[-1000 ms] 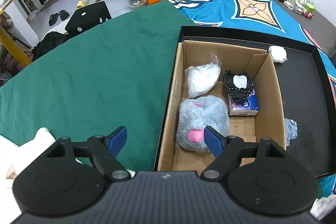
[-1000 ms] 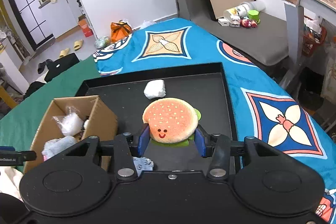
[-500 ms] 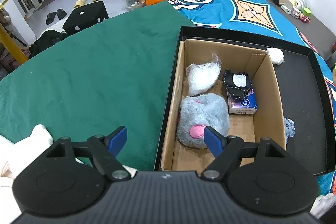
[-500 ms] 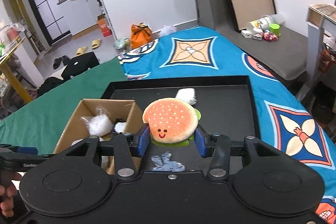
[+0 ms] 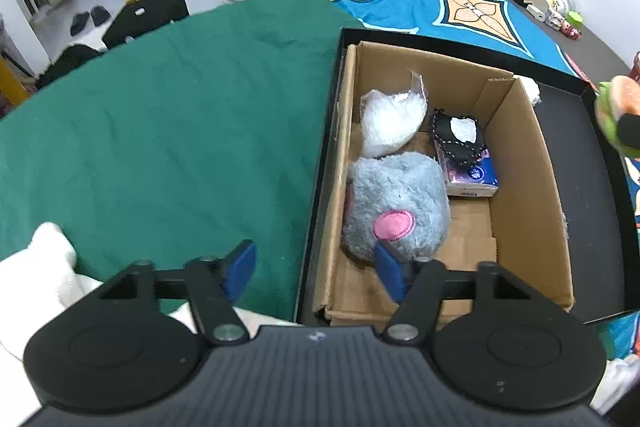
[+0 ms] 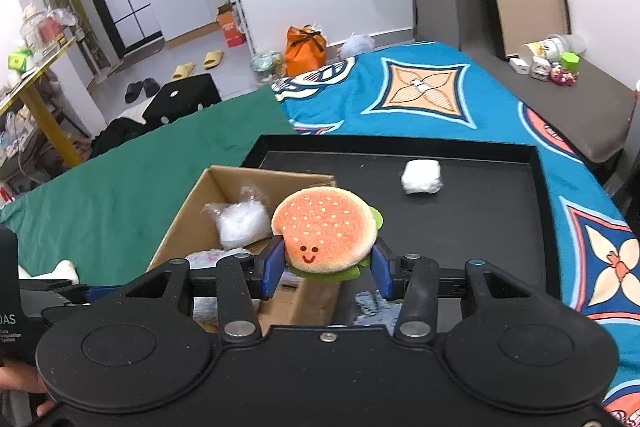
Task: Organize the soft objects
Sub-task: 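Carry the hamburger plush into the box and open the right gripper, then move the right gripper to the blue denim bunny plush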
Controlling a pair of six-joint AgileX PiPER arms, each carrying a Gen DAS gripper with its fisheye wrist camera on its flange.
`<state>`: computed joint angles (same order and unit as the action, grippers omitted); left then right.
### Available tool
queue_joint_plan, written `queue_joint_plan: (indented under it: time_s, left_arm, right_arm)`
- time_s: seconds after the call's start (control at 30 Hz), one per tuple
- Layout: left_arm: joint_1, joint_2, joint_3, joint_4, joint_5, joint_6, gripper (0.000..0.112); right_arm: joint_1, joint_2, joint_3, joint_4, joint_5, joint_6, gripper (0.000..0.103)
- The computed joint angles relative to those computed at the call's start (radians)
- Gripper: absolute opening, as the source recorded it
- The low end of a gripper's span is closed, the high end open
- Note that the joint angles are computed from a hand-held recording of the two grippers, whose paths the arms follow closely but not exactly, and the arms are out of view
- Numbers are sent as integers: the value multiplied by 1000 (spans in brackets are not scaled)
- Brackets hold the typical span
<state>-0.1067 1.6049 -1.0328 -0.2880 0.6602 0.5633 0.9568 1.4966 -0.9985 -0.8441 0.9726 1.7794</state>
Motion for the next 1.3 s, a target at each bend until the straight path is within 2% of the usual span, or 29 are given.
queue_joint_plan:
  time_s: [0.13,0.3,0.4,0.6,0.67,0.73,0.77,1.03,1.3]
  left_arm:
    - [10,14,2,-36,0,53,44]
    - [37,39,-9,-79,28,94,17]
    - [54,50,-16,-127,52,142,10]
    - [77,55,-18,-170,64,175,10]
    - [84,60,-24,-178,72,175,10]
    - [87,62,-27,-183,77,176,10]
    - [88,63,-27,-185,78,178,10]
    - [102,67,-41,-193,107,177,11]
    - [92,54,-37,-153,100,136,16]
  right_arm:
    - [-6,54,-49,22,-10,-35,45]
    - [-7,112,-112,48,-6,-69,45]
    - [-10,145,-148,56,-10,-96,45]
    - [-11,180,-207,47,-7,-133,49]
    - [-10,184,-214,36,-1,-136,57]
    - [-13,183,-215,40,1,-139,77]
    - [-10,180,-211,37,8,-128,79]
    - [5,99,-89,43,39,-15,82]
    - [37,29,31,59,64,75,84]
